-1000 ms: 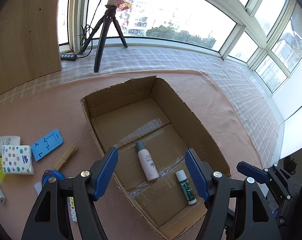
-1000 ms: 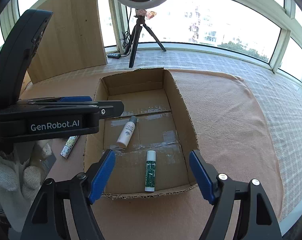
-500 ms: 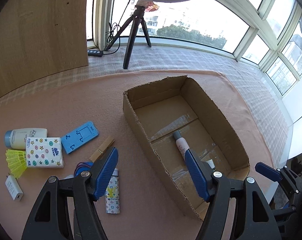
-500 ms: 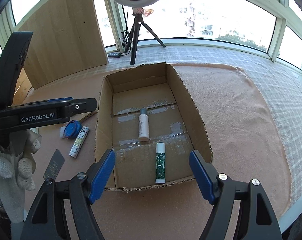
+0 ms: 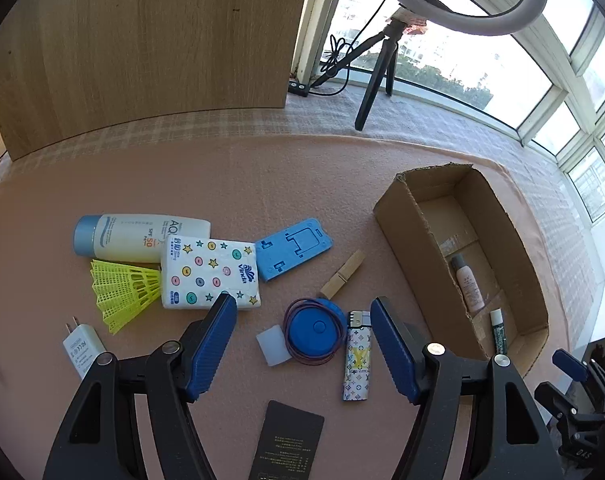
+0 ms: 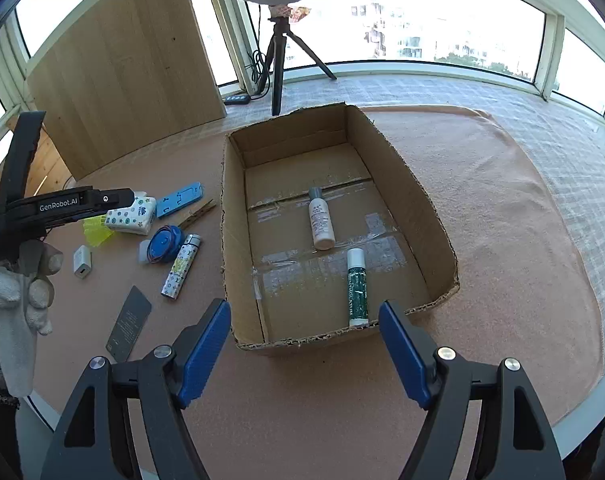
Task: Organize objects
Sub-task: 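Move the left tool to the black card and grasp it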
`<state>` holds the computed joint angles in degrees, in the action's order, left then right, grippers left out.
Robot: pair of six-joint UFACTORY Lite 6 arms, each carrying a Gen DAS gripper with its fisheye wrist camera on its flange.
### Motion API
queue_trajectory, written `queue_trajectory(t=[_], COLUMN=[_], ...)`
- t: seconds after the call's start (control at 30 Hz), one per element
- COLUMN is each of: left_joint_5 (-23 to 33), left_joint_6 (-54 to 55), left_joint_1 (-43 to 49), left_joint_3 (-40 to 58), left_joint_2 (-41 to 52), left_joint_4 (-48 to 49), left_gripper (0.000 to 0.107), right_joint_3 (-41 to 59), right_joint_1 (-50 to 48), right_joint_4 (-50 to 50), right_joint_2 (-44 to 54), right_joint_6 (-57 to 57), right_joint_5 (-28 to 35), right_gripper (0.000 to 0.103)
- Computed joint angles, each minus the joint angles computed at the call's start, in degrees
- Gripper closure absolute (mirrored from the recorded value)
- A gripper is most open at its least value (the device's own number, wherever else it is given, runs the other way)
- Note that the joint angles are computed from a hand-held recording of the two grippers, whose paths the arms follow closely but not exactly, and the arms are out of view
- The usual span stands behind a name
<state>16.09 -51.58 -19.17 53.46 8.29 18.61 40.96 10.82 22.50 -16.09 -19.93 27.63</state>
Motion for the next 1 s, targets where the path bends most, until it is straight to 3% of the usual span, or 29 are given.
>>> queue_trajectory(t=[0.27,0.37,0.7,1.0], left_joint_5=[-4.32,-5.78,-7.77,-8.02], left_joint_6=[10.98,10.51,-17.01,-22.34], left_joint_1=[4.92,3.94,-7.61,-13.09], left_joint_3=[-14.68,-19.76,-26.84,-26.37], left_joint_2=[-8.27,-10.25,-8.93,-7.09], left_joint_4=[-9.20,-9.29,12.24,14.66], left_gripper=[0.034,0.034,0.034,0.034], right_joint_3=[-0.92,-0.92,-0.48,-0.93], right_joint_1=[7.32,10.23,16.00,15.83], right_joint_4=[-4.16,-5.95,-11.31,-12.40], right_joint_2=[-1.83,-1.52,-0.22,-0.25], right_joint_6=[9.22,13.05,21.94,23.78], right_joint_5=[-0.17,-0.76,-2.01,-2.41], right_gripper=[0.030,0.030,0.030,0.030])
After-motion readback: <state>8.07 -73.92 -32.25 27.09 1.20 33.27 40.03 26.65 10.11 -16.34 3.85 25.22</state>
